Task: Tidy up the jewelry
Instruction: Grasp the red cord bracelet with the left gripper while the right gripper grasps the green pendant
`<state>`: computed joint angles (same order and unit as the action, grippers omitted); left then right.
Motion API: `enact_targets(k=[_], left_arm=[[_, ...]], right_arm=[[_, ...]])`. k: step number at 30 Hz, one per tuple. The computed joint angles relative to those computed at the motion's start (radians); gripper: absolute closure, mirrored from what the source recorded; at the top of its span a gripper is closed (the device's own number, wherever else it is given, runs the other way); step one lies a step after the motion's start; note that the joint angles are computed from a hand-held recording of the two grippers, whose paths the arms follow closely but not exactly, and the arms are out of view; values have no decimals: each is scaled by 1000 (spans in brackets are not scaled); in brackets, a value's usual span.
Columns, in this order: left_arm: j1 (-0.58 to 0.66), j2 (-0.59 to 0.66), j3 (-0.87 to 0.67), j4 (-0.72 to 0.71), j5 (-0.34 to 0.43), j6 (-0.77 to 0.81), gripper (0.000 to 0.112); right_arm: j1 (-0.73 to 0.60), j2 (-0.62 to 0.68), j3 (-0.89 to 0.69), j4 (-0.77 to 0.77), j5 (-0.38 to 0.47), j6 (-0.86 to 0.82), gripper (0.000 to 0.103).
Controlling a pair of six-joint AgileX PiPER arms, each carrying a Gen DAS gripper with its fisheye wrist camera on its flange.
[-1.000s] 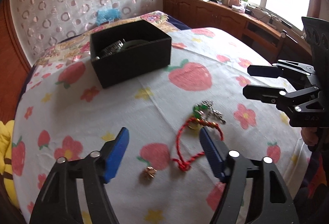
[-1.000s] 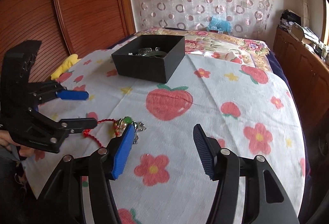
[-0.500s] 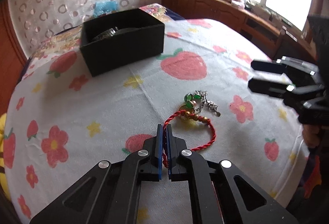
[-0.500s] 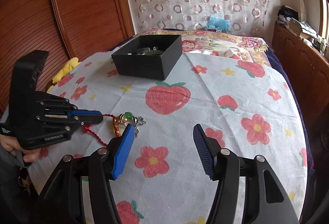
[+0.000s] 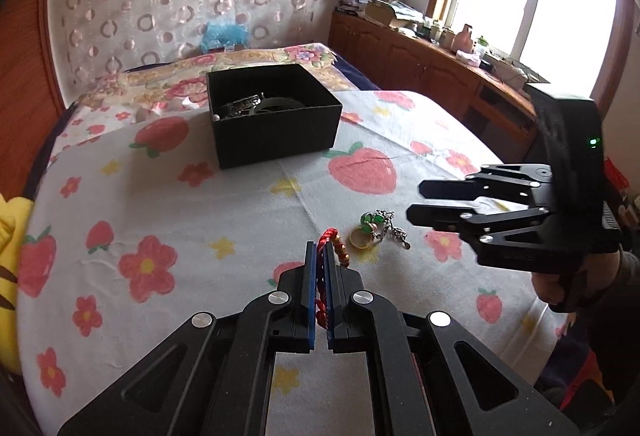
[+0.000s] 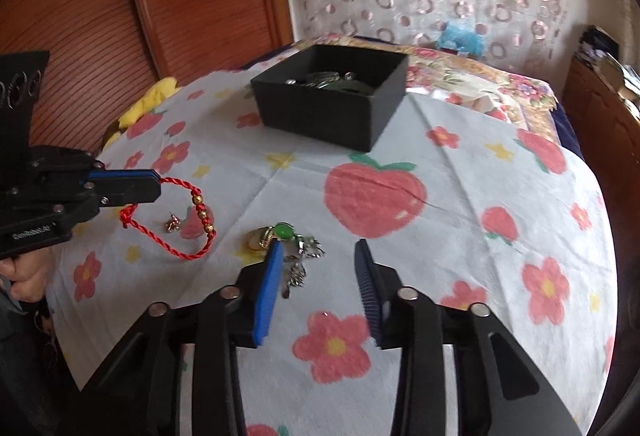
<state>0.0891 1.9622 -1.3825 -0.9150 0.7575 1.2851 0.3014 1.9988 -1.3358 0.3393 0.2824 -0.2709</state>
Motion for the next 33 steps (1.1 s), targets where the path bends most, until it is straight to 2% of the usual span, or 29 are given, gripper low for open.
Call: enact_targets(k=[5,10,16,25,28,33], left_arm=[[12,-16,22,-25,-3,28,110],[20,-27,40,-45,-9,54,110],[20,-21,42,-39,-10,50,110],[19,-21,52,-41,-13,55,110],[18,-22,56,-42,-18,57,110],[22,-21,58,-48,-18,63,110]], right_arm=[[15,55,-93,-81,75,28,74],[20,115,-189,-174,160,80,74],[27,145,-235,-237,189,118,74],[31,186,-315,-241,234,94,75],[24,181,-300,-179,218,31,95],[18,161,-259,-154,183,17,97]])
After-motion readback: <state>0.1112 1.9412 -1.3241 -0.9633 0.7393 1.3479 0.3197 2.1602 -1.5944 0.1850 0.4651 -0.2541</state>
